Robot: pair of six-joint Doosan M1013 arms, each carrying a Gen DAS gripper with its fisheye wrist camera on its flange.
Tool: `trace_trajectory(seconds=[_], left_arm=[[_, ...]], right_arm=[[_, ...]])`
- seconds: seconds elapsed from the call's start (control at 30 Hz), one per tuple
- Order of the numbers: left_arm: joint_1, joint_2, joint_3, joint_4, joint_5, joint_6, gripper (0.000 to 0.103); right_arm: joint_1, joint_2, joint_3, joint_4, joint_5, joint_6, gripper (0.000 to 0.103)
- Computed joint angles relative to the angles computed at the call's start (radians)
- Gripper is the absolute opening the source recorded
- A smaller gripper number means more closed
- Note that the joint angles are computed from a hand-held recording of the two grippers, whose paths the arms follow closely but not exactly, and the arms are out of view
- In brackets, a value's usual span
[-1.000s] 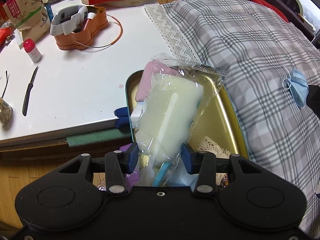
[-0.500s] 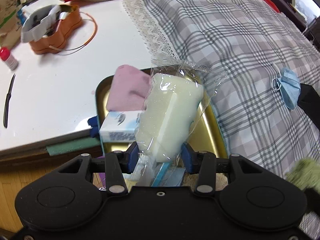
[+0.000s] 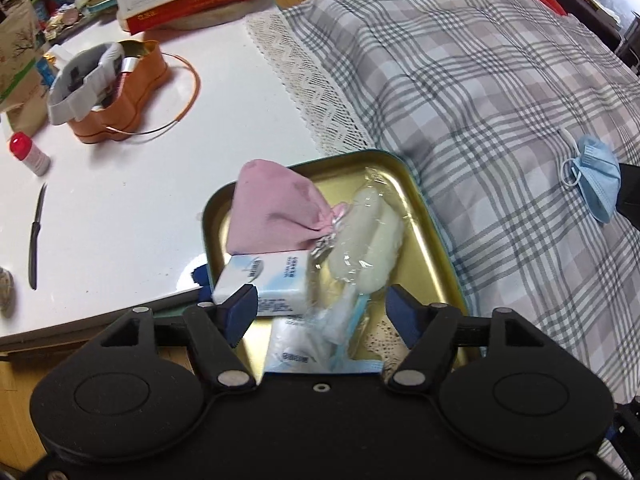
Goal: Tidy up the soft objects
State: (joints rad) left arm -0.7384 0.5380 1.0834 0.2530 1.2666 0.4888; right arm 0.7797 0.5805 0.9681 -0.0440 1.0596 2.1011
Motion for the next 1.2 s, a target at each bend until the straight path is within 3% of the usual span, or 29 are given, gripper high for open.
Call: trace_trajectory(seconds=[0.13, 0.2, 0.5, 0.8, 1.2], left_arm=[[-0.009, -0.025, 0.033, 0.046, 0.007, -0.05, 0.068], [-0.012, -0.034, 0.045, 0.061, 0.01, -0.067, 0.076], [-0.023, -0.071, 0.102, 0.052, -0.006, -0.103, 0.084], [-0.051, -0.089, 0.138, 0.051, -0.004, -0.115, 0.086], [-0.125, -0.113, 0.168, 0.141, 0.024, -0.194, 0.087]], right_arm=[[0.003, 0.022, -0.027, 0.007, 0.007, -0.009, 0.054], [0.003, 0.031, -0.038, 0.016, 0.003, -0.023, 0.056], [0.005, 0.039, -0.047, 0.024, 0.013, -0.036, 0.063], [0.012, -0.013, 0.033, -0.039, 0.009, -0.032, 0.063], [0.022, -0.116, 0.193, -0.1, -0.038, -0.028, 0.063]])
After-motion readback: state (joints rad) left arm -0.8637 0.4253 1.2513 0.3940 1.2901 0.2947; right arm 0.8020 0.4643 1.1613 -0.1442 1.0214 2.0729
